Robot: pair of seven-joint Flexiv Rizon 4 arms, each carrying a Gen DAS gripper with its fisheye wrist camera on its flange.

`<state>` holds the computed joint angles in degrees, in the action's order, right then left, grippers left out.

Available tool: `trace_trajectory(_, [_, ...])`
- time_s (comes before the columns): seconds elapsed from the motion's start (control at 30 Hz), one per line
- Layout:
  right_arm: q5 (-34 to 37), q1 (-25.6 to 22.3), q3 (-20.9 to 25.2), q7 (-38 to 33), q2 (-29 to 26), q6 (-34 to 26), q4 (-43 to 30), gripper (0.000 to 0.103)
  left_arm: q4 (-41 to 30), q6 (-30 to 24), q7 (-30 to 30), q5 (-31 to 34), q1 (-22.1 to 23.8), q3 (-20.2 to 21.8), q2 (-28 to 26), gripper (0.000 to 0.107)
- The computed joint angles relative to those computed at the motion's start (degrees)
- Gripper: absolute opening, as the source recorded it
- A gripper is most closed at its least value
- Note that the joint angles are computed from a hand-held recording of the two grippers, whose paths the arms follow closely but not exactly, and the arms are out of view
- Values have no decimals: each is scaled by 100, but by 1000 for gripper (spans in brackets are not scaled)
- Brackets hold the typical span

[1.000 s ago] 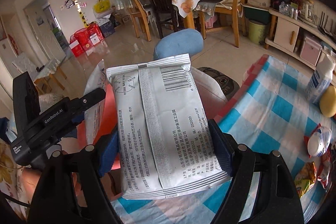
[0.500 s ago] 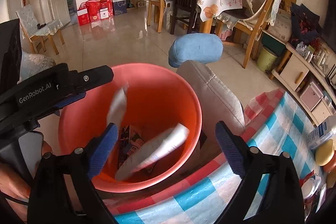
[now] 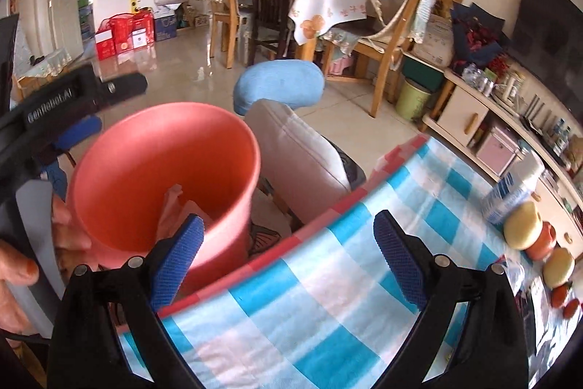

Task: Collect trash
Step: 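Open both grippers to drop the packs into the pink bucket, then move both open grippers back over the table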

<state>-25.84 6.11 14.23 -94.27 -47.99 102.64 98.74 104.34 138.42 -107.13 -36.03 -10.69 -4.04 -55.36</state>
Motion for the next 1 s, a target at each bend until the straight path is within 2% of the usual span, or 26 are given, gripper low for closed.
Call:
trace_trajectory(0.17, [264,235,-617,-71,135,646,431,95,-322,142,646,-264,-344,165,-115,95])
trace_trajectory(0.3, [408,267,-923,-136,199,1051,692,95,-491,-134,1242,-402,-476,134,-58,95])
trace_trajectory(0.4, [408,111,-937,-97,226,1188,797,95,-628,-485,1873,-771,-721,205,18,95])
trace_trajectory(0.57, [426,-114,-1040,-89,295,1410,1028,95,-909,-1010,2534,-1434,-1090,281,44,95])
trace_trajectory(0.7, [448,-295,-1129,-77,335,1521,1182,95,-1198,-930,2845,-1504,-1296,302,-119,95])
trace_trajectory(1.0, [464,-752,-1187,5,325,1724,1343,95,-2265,-1134,4498,-2276,-1863,263,-600,95])
